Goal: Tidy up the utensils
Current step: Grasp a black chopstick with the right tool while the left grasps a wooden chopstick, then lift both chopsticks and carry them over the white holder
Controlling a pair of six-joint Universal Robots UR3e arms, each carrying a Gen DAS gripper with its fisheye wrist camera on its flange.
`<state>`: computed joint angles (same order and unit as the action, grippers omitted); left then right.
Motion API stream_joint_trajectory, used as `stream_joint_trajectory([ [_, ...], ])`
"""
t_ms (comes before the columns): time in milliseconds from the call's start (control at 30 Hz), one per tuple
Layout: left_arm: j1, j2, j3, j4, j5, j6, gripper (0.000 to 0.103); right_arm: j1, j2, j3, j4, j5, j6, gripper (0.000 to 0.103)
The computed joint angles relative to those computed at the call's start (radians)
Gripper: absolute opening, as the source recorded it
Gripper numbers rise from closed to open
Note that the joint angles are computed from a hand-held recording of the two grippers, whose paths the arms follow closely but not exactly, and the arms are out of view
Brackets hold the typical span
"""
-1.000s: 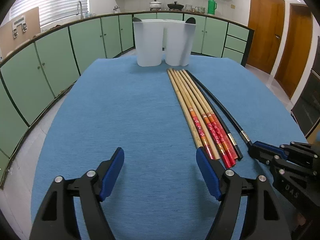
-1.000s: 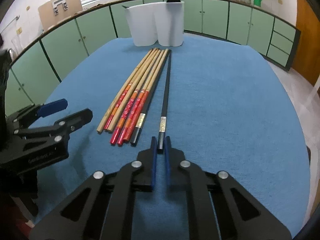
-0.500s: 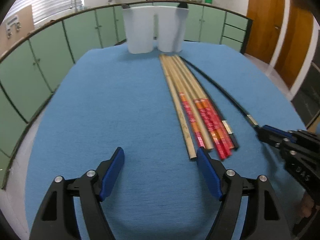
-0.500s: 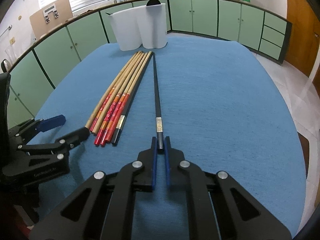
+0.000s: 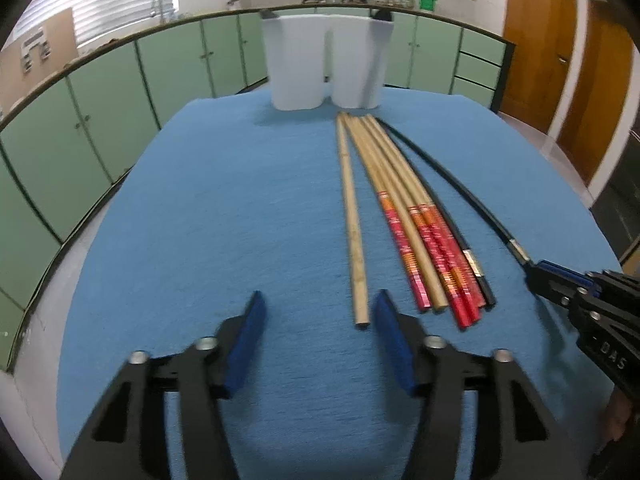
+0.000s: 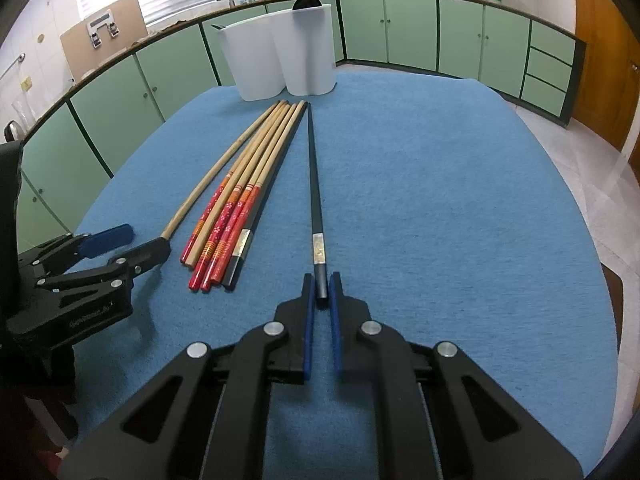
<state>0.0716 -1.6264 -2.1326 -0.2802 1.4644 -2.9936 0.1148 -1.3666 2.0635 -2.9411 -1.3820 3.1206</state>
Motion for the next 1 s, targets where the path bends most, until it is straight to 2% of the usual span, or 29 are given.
stream_joint_trajectory([
  [67,0.002,0.010,-0.010,0.001,-0.023,0.018,0.027,-0.003,0.000,0.001,0.000,0.003,-0.003,0.008],
  [167,-0.008,0.007,-0.009,0.003,-0.032,0.033,0.009,-0.006,-0.004,0.007,-0.002,0.007,-0.005,0.007],
  [200,-0.008,0.008,-0.009,0.002,-0.033,0.033,0.007,-0.009,-0.005,0.008,-0.003,0.011,-0.004,0.007],
  [533,0.050,0.102,-0.048,0.001,-0.100,0.039,0.007,-0.006,-0.059,0.024,-0.011,0.004,-0.023,0.006],
  [667,0.088,0.177,-0.035,-0.047,-0.143,0.057,0.007,-0.015,-0.113,0.019,-0.002,0.009,-0.038,0.006],
  [833,0.127,0.257,0.021,-0.093,-0.192,0.073,0.006,-0.051,-0.190,-0.021,0.044,0.044,-0.066,0.006],
  [1000,0.149,0.257,0.129,-0.131,-0.246,0.063,0.007,-0.092,-0.230,-0.112,0.110,0.099,-0.089,0.006],
])
